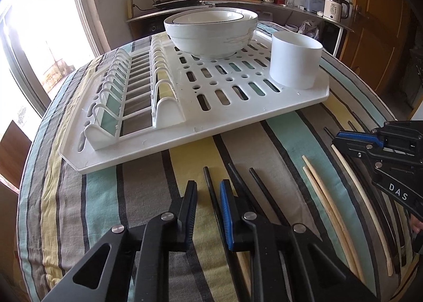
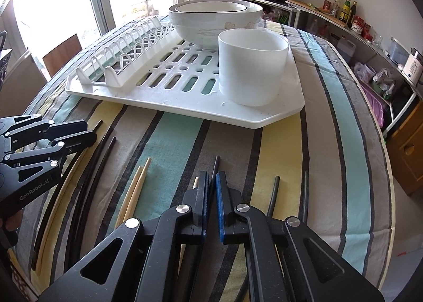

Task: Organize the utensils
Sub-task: 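Close the left tool on a black chopstick while the right tool closes on another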

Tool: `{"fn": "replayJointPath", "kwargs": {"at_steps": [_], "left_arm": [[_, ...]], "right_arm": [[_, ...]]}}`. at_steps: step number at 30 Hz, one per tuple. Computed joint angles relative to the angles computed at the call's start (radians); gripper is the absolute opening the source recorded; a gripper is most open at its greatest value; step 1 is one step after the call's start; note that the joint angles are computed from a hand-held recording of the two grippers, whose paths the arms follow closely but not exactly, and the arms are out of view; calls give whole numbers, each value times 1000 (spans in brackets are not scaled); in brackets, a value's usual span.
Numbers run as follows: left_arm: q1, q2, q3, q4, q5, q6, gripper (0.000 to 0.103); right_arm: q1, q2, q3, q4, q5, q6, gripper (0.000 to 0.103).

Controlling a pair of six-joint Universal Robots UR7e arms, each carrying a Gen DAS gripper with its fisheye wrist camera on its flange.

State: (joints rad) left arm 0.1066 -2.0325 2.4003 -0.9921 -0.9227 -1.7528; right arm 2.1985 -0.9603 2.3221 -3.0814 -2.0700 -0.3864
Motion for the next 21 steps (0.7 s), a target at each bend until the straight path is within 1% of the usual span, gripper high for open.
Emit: {"fn": "replayJointPath", "kwargs": {"at_steps": [5, 11, 16, 21], "left_arm": [[19, 6, -1, -31, 11, 30, 6], [21, -21, -2, -46, 17, 34, 5], [-30, -35, -29, 14, 20, -19, 5], [-117, -33, -90, 128, 23, -110, 5]], "right_arm": [[-8, -7, 4, 0, 16, 6, 5], [-16, -39, 18, -10, 54, 10, 5], [-9, -76, 27, -18, 85, 12, 5], [15, -128, 32, -27, 114, 10, 5]]}}
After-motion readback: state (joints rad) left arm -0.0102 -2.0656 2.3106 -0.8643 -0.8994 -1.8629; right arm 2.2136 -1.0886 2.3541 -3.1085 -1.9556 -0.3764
